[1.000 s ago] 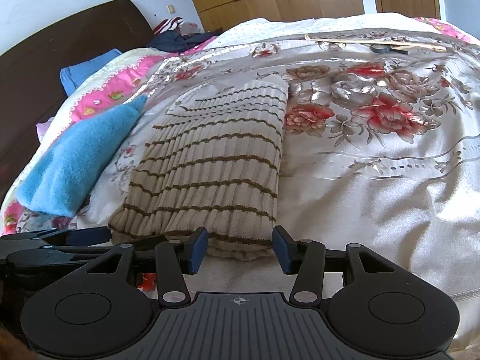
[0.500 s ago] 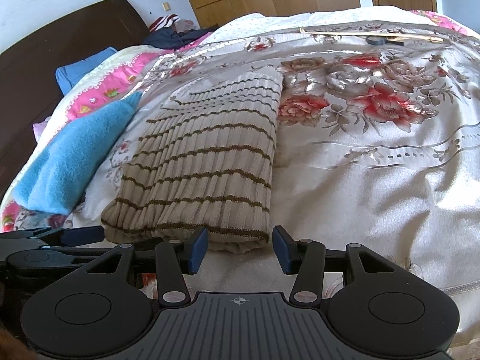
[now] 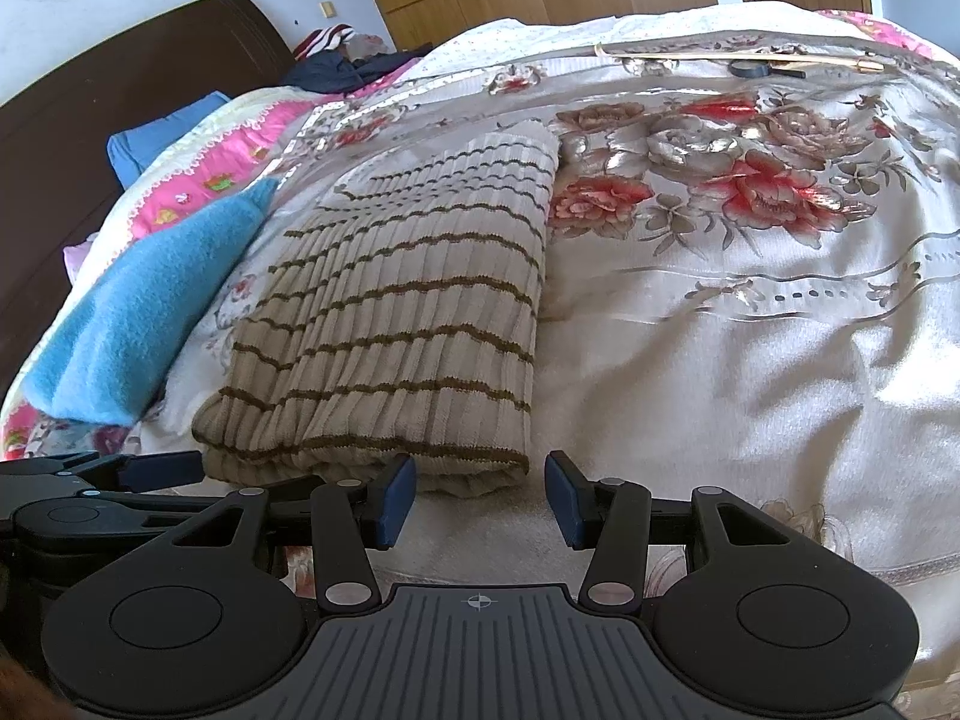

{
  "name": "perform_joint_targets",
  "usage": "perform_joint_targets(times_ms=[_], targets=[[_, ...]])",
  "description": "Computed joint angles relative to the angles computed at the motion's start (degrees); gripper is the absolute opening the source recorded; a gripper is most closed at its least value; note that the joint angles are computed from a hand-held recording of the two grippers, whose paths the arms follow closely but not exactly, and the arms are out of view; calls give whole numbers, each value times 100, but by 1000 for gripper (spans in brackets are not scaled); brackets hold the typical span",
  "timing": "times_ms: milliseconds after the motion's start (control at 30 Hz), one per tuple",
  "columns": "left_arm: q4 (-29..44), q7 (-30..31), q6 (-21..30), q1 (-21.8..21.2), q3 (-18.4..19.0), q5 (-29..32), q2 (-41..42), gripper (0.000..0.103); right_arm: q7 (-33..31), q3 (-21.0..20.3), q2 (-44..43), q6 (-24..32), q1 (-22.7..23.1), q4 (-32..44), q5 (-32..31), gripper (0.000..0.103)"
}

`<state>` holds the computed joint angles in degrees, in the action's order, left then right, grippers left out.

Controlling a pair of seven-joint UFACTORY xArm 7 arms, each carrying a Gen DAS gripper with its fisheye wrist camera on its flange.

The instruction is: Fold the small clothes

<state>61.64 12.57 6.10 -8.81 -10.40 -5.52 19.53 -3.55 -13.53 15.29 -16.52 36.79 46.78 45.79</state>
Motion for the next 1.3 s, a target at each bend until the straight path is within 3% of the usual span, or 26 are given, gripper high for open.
perform_joint_targets(times_ms=[1300], targets=[[103,-32,252,-68,61,32,19,98,-326,293,-18,-182,-183,-29,325,48]])
